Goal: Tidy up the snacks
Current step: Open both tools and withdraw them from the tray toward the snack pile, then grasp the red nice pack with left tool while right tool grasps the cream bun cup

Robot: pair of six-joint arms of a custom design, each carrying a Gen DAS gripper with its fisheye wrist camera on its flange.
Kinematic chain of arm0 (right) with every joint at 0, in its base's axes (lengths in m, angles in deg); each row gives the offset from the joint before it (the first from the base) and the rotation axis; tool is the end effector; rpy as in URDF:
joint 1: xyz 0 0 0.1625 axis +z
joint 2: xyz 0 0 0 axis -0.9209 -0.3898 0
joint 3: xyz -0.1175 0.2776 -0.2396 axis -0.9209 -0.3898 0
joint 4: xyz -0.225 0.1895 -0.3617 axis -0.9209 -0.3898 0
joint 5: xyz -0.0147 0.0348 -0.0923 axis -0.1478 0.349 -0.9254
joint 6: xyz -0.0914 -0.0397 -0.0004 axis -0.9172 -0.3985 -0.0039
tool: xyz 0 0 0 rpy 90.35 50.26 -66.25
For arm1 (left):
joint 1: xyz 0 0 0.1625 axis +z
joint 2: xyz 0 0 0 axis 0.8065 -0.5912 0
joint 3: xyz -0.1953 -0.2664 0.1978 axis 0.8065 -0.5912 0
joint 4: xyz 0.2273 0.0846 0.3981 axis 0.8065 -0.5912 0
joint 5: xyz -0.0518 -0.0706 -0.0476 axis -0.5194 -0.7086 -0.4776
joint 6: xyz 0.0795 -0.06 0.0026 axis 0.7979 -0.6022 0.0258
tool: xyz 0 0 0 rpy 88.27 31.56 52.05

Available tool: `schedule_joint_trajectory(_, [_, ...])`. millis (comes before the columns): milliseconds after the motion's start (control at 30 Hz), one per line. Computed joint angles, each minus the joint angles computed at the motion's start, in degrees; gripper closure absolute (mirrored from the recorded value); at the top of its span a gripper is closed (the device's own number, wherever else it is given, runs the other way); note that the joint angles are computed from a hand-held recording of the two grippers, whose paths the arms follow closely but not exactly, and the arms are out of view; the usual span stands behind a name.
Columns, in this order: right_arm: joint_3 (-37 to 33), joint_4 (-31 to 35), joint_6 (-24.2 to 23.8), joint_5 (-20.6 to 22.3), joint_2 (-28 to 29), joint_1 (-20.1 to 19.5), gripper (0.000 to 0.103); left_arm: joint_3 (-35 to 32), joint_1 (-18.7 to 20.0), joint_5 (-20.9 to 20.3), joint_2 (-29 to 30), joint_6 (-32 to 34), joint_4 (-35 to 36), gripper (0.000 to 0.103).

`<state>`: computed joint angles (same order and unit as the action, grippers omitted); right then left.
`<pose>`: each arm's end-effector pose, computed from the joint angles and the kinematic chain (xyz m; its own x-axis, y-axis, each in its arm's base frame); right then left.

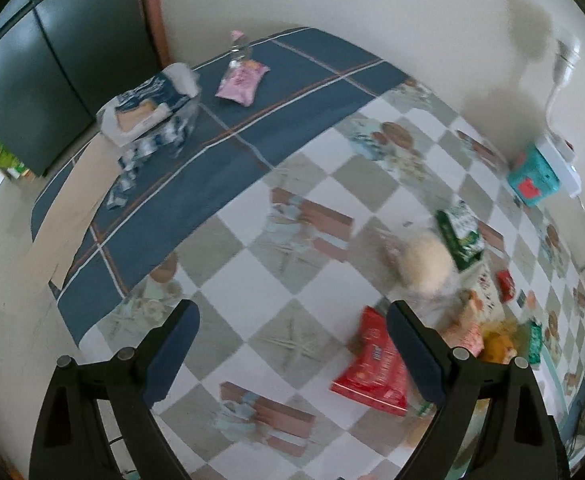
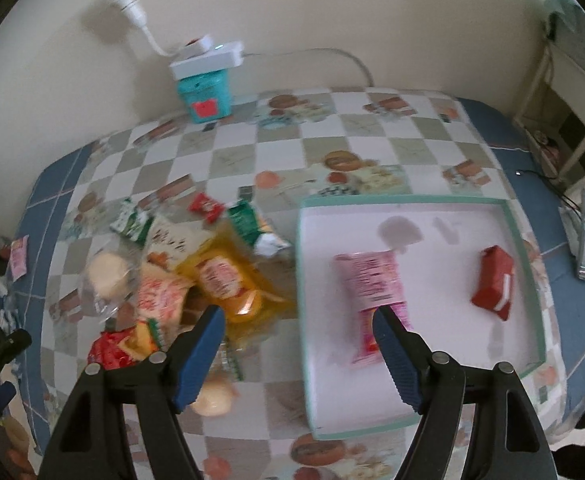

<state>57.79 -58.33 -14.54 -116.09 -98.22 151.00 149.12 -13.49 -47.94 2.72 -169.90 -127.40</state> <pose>0.0079 -0.7647 0.3649 -0.6979 -0.3369 0.6320 -0.5176 0.8472 -0.1199 -0.4099 -0.6121 -0.0338 -0.2602 -0.9459 -0.1940 -0.3814 0.2853 -0.8793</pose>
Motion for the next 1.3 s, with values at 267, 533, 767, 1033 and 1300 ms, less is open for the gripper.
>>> schedule_joint_trajectory(267, [3.31, 4.0, 1.42, -1.51, -0.04, 0.75, 0.023, 7.7, 0.14, 0.69, -4.49, 2.35, -7.64, 0.008])
schedule_joint_trajectory(533, [4.75, 6.2, 2.19, -6.23, 0.88, 0.56, 0.023, 9.54, 2.18, -0.5, -4.21, 14.46, -18.25, 0.008])
schedule_joint_trajectory(767, [5.24, 8.37, 3.07, -8.85, 1.39, 0.09, 0.023, 8.85, 4.18, -2.65, -2.17, 26.6, -27.35, 0.008])
schedule_joint_trajectory(1033, [5.48, 11.25, 4.81, -10.69, 2.05, -0.78, 0.023, 4.56, 6.05, -4.74, 1.85, 35.42, -30.76, 0.008])
schedule_joint_trajectory(1300, [5.6, 11.3, 5.39, -12.37, 2.81, -1.7, 0.023, -0.6, 7.16, -5.63, 5.51, 37.54, -27.32, 0.008])
